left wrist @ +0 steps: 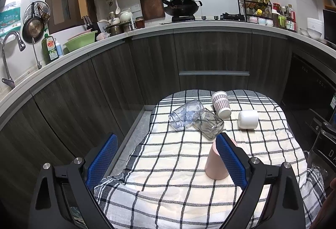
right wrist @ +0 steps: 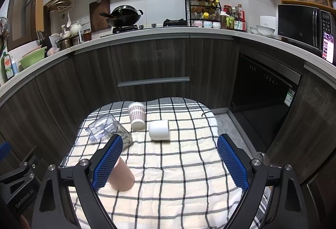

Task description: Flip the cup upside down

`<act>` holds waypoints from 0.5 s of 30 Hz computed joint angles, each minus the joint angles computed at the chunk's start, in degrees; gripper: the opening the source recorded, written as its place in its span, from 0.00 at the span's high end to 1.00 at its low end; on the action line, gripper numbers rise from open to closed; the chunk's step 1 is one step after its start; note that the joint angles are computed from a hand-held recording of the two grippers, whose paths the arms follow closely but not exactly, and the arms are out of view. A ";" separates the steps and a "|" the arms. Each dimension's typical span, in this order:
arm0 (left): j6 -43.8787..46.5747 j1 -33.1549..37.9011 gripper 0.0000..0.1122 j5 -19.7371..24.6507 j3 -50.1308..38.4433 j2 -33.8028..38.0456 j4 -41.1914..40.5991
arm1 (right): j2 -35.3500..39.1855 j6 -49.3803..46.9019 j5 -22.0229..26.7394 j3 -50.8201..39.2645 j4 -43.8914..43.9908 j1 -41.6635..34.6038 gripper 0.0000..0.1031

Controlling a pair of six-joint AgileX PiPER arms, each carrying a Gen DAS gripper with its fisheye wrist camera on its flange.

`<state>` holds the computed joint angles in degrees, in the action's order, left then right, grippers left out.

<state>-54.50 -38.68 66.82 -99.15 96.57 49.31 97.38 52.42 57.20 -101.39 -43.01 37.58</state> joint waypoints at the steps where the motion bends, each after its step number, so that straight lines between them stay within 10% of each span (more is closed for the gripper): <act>1: -0.04 -0.03 0.14 0.08 -0.05 0.04 0.01 | -0.04 -0.05 -0.08 0.06 0.09 -0.01 0.11; 15: 0.05 -0.02 0.13 0.31 -0.15 0.05 -0.16 | -0.01 0.04 -0.08 0.10 -0.03 0.01 0.11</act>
